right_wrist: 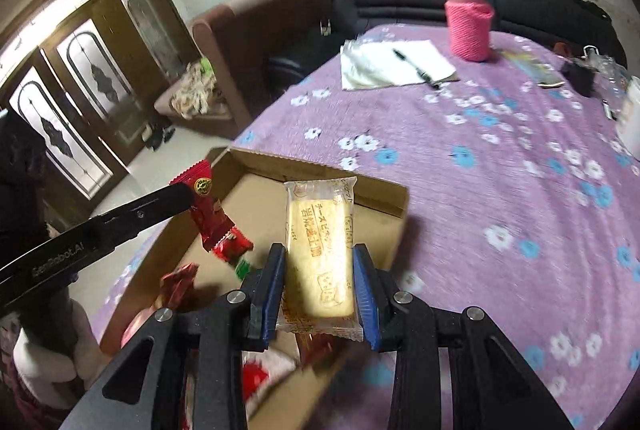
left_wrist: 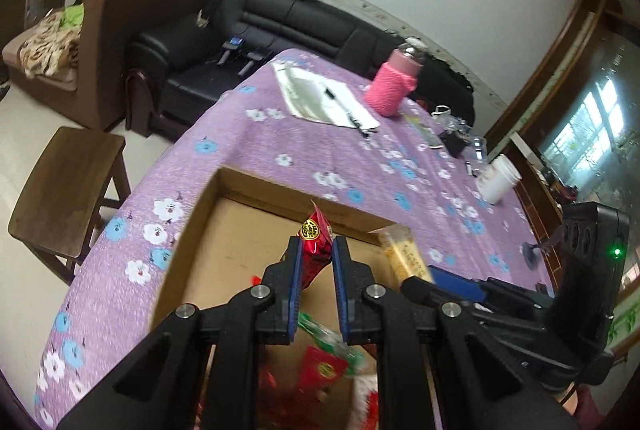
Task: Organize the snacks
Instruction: 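Carry both snacks into the cardboard box and open both tools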
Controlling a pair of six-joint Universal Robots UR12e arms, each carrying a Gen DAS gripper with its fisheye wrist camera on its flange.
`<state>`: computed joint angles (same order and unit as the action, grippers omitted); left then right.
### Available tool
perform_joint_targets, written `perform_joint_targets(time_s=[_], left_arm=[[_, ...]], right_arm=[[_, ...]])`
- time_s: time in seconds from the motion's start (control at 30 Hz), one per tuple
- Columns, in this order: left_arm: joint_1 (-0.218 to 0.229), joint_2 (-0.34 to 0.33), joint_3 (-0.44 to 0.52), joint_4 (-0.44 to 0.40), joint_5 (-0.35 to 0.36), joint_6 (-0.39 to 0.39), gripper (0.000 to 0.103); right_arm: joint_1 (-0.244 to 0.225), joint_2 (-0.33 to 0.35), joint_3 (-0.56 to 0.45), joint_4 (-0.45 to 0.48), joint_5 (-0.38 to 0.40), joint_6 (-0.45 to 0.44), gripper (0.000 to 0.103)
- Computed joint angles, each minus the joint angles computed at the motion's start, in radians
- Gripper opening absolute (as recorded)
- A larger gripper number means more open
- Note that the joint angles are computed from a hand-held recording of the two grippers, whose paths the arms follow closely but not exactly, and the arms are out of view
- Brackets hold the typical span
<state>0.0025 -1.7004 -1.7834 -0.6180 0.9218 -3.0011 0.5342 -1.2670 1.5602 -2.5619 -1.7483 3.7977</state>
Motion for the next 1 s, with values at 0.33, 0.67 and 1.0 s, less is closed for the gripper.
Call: perform_joint_targets(time_s=[0.33, 0.67, 1.0], left_arm=[[0.018, 0.004, -0.009, 0.007, -0.019, -0.025, 0.047], [-0.036, 0.158, -0.144, 0.292, 0.228, -0.085, 0.089], [-0.111, 0.283, -0.301, 0.486, 0.439, -0.140, 0.103]], right_arm=[[-0.011, 0.055, -0.054, 0.036, 0.023, -0.003, 0.038], [0.053, -0.064, 0.063, -0.065, -0.168, 0.056, 0.055], [0.159, -0.167, 0.199, -0.059, -0.423, 0.184, 0.065]])
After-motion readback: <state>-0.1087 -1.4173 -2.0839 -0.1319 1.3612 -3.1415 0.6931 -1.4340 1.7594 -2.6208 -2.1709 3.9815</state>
